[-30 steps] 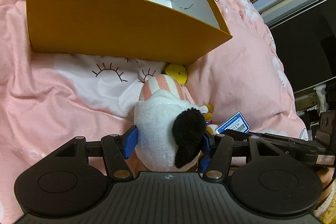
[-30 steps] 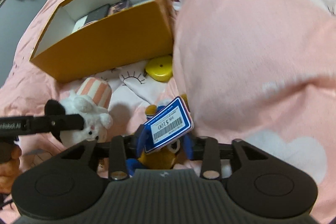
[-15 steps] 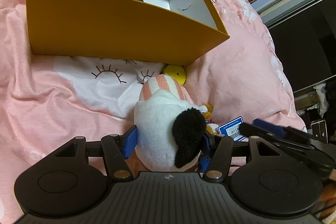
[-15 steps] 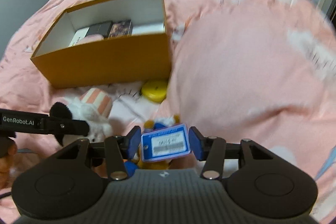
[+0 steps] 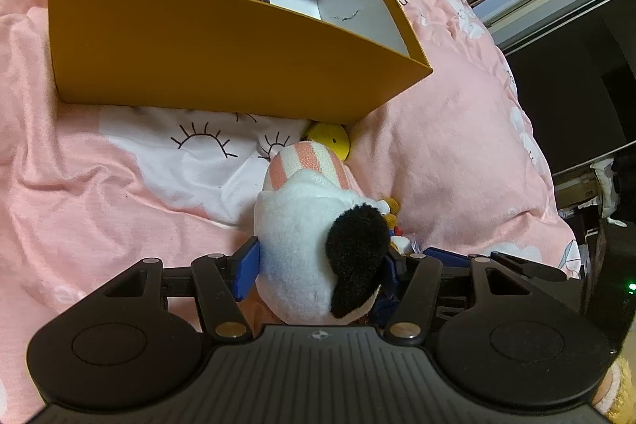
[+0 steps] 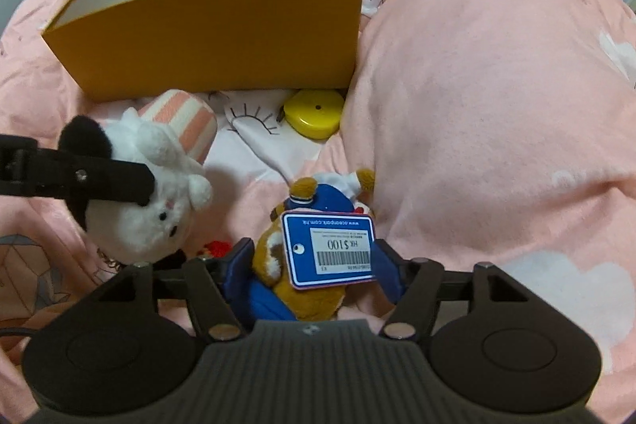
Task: Organize objects
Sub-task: 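Grasp the white plush with the left tool while the right tool grasps the Donald Duck plush, then lift and carry both plush toys over the orange box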
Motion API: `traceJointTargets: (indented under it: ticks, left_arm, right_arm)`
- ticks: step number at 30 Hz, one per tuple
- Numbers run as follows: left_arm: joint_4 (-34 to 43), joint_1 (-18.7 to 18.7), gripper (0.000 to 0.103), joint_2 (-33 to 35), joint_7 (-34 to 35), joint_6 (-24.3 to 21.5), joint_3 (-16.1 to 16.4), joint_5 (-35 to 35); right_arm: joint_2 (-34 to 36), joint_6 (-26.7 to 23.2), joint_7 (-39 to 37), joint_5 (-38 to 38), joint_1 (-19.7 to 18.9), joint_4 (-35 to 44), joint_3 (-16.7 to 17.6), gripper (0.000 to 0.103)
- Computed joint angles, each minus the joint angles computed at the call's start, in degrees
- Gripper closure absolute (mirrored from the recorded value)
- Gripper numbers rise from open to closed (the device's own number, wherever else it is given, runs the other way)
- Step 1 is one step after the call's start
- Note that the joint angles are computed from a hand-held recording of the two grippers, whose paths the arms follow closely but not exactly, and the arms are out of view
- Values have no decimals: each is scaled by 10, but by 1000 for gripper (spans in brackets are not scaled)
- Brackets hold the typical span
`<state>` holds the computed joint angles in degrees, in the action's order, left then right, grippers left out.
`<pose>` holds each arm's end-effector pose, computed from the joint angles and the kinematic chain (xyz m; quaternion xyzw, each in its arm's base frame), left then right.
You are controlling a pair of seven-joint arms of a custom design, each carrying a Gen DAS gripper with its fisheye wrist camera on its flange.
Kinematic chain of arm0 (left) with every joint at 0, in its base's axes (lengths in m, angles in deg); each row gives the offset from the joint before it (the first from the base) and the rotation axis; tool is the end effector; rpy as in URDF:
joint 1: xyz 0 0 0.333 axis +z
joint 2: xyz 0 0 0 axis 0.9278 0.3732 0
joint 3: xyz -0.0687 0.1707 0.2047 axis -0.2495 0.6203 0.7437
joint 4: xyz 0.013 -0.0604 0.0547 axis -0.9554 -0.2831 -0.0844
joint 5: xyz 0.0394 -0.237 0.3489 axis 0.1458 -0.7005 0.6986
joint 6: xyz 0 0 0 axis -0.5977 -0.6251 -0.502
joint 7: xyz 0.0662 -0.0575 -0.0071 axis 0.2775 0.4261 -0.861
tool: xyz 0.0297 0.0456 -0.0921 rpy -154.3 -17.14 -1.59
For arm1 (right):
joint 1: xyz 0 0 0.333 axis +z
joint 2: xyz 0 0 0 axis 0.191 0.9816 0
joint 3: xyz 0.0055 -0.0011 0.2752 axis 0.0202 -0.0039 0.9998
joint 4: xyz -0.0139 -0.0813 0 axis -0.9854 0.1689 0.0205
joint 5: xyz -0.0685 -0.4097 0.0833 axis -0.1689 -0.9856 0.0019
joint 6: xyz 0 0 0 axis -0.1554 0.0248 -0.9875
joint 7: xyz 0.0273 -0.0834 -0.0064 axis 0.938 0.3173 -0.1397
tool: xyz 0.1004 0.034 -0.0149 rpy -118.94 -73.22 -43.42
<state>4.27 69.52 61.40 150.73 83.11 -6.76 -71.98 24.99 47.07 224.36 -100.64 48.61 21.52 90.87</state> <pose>0.6819 -0.1657 0.4886 0.5645 -0.7557 0.2985 0.1458 0.5784 0.4433 0.5151 -0.6192 0.7608 -0.1445 0.1300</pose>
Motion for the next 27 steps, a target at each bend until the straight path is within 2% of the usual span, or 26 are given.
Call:
traceJointTargets:
  ticks: [8, 10, 19, 21, 27]
  left_arm:
    - [5, -1, 35, 4, -5, -3, 0, 7]
    - [5, -1, 35, 4, -5, -4, -1, 7]
    - [8, -2, 35, 6, -6, -11, -1, 12]
    - [6, -1, 35, 5, -5, -10, -1, 11]
    - [-1, 5, 35, -3, 6, 6, -2, -13]
  right_arm:
    - [64, -76, -45, -13, 19, 86, -8, 35]
    - [57, -77, -47, -2, 17, 74, -9, 38]
    - [-84, 74, 15, 100, -46, -144, 18, 53]
    - [-102, 100, 29, 100, -51, -169, 23, 55]
    - [-121, 133, 43, 57, -50, -177, 28, 57]
